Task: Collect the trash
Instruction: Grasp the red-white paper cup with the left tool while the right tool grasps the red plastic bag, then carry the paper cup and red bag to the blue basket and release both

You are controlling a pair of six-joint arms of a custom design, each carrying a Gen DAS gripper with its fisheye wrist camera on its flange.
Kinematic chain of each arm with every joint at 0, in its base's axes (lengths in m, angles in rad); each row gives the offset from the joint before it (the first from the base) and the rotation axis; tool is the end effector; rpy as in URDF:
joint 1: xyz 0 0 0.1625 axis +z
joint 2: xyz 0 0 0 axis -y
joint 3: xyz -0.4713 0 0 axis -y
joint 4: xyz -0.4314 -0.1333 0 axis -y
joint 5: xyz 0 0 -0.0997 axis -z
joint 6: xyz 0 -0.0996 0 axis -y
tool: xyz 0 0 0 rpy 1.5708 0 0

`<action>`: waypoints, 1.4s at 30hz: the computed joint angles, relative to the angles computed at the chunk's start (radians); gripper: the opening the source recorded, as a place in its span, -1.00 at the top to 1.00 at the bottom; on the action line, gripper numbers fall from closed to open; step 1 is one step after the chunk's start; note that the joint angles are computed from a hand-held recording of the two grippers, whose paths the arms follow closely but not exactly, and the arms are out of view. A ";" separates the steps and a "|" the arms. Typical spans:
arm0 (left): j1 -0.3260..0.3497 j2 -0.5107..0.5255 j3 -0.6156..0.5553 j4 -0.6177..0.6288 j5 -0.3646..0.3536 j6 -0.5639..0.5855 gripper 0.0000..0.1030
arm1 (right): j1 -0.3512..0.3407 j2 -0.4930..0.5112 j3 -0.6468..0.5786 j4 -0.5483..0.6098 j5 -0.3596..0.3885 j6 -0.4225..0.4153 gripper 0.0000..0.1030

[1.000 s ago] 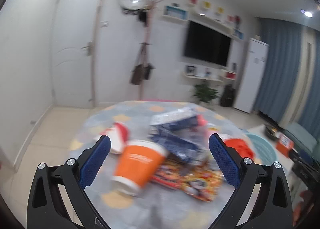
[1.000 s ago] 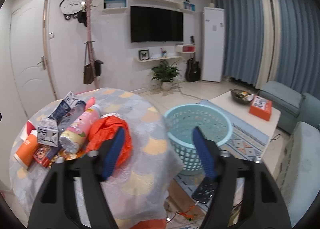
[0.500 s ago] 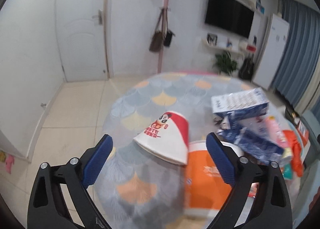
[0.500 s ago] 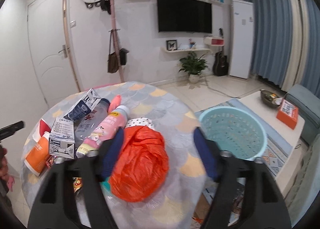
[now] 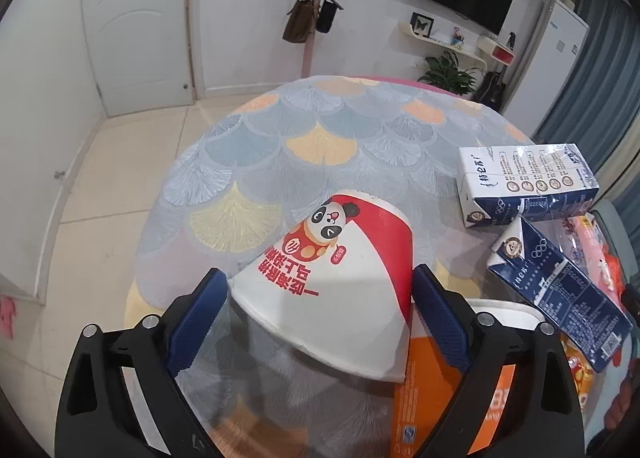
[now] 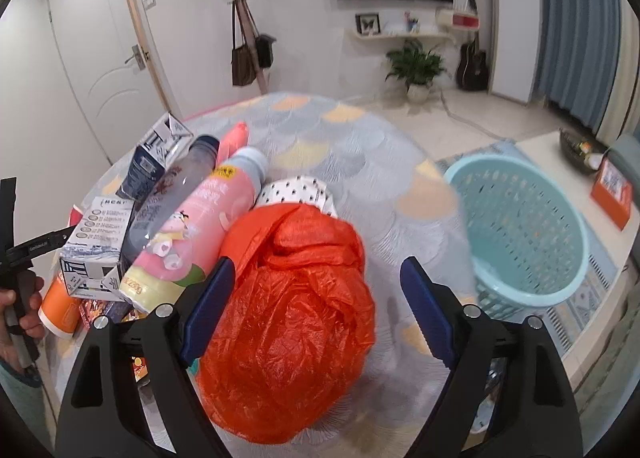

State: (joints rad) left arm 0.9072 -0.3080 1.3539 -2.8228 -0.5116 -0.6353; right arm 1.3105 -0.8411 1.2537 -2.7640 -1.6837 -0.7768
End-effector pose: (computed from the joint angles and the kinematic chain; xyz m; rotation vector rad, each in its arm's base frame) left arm -0.3026 -0.7445 -0.0953 -0.1033 2.2290 -0.9719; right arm -0.1008 -0.8527 0.3407 0.5905 -2.4664 0.8350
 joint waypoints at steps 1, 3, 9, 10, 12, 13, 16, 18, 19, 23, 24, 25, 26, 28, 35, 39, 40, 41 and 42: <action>-0.001 0.002 -0.003 0.001 0.004 0.002 -0.74 | -0.002 0.005 -0.014 0.035 -0.001 0.014 -0.56; -0.005 0.004 -0.004 0.004 0.011 -0.003 -0.72 | -0.004 0.009 -0.036 0.091 0.003 0.034 -0.56; -0.034 0.015 0.007 -0.093 0.046 0.090 -0.11 | -0.012 0.019 -0.078 0.199 0.029 0.082 -0.25; -0.042 0.013 0.009 -0.088 0.057 0.091 0.01 | -0.012 0.021 -0.080 0.207 0.026 0.079 -0.17; -0.055 0.012 0.009 -0.090 0.081 0.100 0.15 | -0.011 0.014 -0.065 0.180 0.025 0.071 0.14; -0.061 0.011 0.014 -0.109 0.087 0.114 0.20 | -0.013 0.007 -0.058 0.176 0.033 0.066 0.28; -0.070 0.005 0.034 -0.162 0.087 0.134 0.27 | -0.019 -0.011 -0.035 0.151 0.059 0.060 0.45; -0.074 0.006 0.042 -0.207 0.092 0.156 0.32 | -0.022 -0.024 -0.016 0.123 0.074 0.051 0.50; -0.078 0.006 0.050 -0.246 0.091 0.177 0.41 | -0.022 -0.030 -0.006 0.106 0.080 0.046 0.50; -0.088 -0.012 0.076 -0.307 0.053 0.189 1.00 | -0.025 -0.061 0.034 0.043 0.124 0.032 0.51; -0.089 -0.012 0.072 -0.297 0.059 0.186 1.00 | -0.024 -0.070 0.047 0.017 0.134 0.022 0.51; -0.090 -0.015 0.070 -0.280 0.060 0.181 0.97 | -0.022 -0.075 0.056 -0.006 0.133 0.011 0.51; -0.089 -0.013 0.068 -0.293 0.058 0.190 0.93 | -0.020 -0.076 0.061 -0.019 0.129 0.004 0.51; -0.083 -0.016 0.065 -0.247 0.073 0.155 -0.03 | -0.018 -0.080 0.069 -0.035 0.125 -0.009 0.51; -0.015 -0.028 0.028 -0.014 -0.055 0.054 -0.52 | -0.025 -0.075 0.057 0.001 0.121 0.002 0.51; -0.007 -0.012 0.000 0.017 -0.030 0.067 -0.62 | -0.023 -0.062 0.040 0.021 0.113 0.012 0.51; -0.005 -0.010 -0.006 0.023 -0.027 0.065 -0.63 | -0.022 -0.059 0.038 0.021 0.110 0.011 0.51; -0.002 -0.006 -0.012 0.023 -0.025 0.069 -0.64 | -0.020 -0.056 0.036 0.022 0.108 0.011 0.51; 0.003 -0.001 -0.018 0.014 -0.024 0.077 -0.65 | -0.019 -0.053 0.034 0.024 0.106 0.010 0.51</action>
